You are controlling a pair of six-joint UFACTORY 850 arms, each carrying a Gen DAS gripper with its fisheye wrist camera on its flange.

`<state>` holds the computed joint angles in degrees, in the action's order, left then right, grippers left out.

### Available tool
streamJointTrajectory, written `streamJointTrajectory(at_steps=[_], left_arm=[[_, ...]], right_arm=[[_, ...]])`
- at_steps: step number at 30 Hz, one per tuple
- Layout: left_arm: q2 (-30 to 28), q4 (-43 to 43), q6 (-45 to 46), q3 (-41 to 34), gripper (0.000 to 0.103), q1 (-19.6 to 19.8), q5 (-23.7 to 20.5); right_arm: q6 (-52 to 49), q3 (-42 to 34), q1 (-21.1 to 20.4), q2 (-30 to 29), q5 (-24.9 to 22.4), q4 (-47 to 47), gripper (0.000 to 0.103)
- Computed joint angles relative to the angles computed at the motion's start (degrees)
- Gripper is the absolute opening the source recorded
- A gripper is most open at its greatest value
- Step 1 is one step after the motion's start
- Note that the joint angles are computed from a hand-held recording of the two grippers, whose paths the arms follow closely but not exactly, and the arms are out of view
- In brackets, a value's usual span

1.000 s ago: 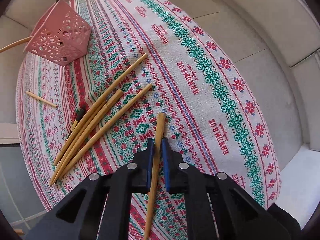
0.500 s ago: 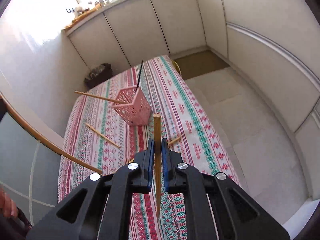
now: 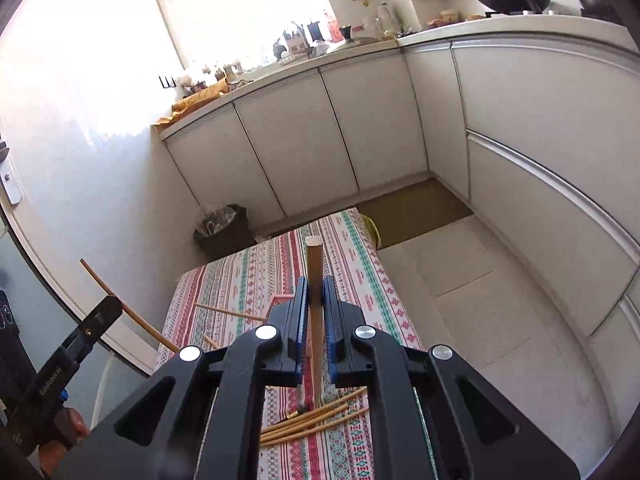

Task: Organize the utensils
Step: 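Lower the left tool's stick into the pink holder and open the left tool, then lower the right tool's stick into the pink holder and open the right tool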

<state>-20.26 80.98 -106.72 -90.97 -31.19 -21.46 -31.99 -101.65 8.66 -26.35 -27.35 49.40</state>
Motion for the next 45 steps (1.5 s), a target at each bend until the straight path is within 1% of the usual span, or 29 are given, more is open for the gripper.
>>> streamJointTrajectory(at_steps=[5,8,13,16,20,22,23,24,25,26,27,29,32,35,36,37,39,43,45], left_arm=[[-3.97,-4.13,4.51,-5.97,0.004,0.83,-1.67],[-6.67,-5.39,6.66,-10.10,0.004,1.25,-2.88],[-12.14,-6.96,10.71,-17.42,0.004,1.73,-6.84],[-15.48,-5.71,9.64,-20.94,0.004,2.36,-9.31],[-19.34,-5.03,8.13,-24.55,0.004,3.72,-9.90],[-20.85,-5.00,7.80,-25.82,0.005,4.47,-8.66],[-21.91,-7.18,9.96,-27.06,0.005,4.77,-8.40],[-22.77,-8.73,11.47,-28.01,0.009,4.84,-8.98],[-22.88,-9.39,11.93,-27.79,0.015,4.88,-9.05],[-22.28,-8.46,10.13,-26.46,0.034,4.94,-8.54],[-21.19,-5.67,6.28,-24.41,0.046,4.88,-8.55],[-18.27,2.93,-3.06,-19.50,0.049,4.37,-9.61],[-13.50,11.98,-13.12,-12.97,0.049,3.64,-11.14],[-9.09,17.75,-19.70,-7.56,0.049,2.89,-13.25],[-7.80,19.43,-21.64,-5.98,0.049,2.63,-14.04],[-6.61,20.98,-23.48,-4.50,0.051,2.31,-14.99],[-4.87,22.96,-25.87,-2.49,0.058,1.72,-16.95],[-3.36,24.28,-26.30,-1.57,0.058,1.53,-18.18],[-2.95,24.15,-26.39,-1.18,0.058,1.64,-18.27]], right_arm=[[1.67,-6.22,-0.13,-3.09,-1.19,-0.40,0.008],[2.18,-9.43,0.28,-5.04,-0.90,-0.75,0.008],[4.24,-16.78,1.19,-10.22,-1.51,-1.60,0.008],[5.13,-20.60,1.77,-13.21,-1.52,-2.13,0.008],[7.21,-26.88,2.76,-17.89,-1.54,-4.71,0.008],[8.63,-29.58,3.27,-20.04,-1.45,-6.25,0.008],[9.42,-31.34,3.51,-21.31,-1.73,-7.21,0.008],[10.21,-32.99,3.72,-22.55,-2.10,-8.06,0.008],[11.15,-34.27,3.90,-23.53,-2.52,-9.11,0.008],[12.22,-35.63,4.09,-24.57,-2.97,-10.16,0.008],[12.94,-36.84,4.20,-25.48,-3.52,-10.85,0.008],[13.78,-38.02,4.46,-26.53,-3.97,-11.92,0.008],[14.09,-37.71,4.75,-26.72,-3.94,-12.61,0.008],[14.54,-37.61,5.00,-26.73,-3.75,-13.33,0.008],[15.26,-38.62,5.10,-27.25,-4.03,-14.11,0.008],[15.67,-38.94,5.23,-27.43,-4.11,-14.64,0.008],[17.97,-41.67,5.64,-28.92,-4.99,-17.05,0.008],[19.82,-41.96,6.42,-29.53,-4.76,-19.76,0.008],[21.37,-43.53,6.72,-30.69,-5.65,-21.31,0.010]])
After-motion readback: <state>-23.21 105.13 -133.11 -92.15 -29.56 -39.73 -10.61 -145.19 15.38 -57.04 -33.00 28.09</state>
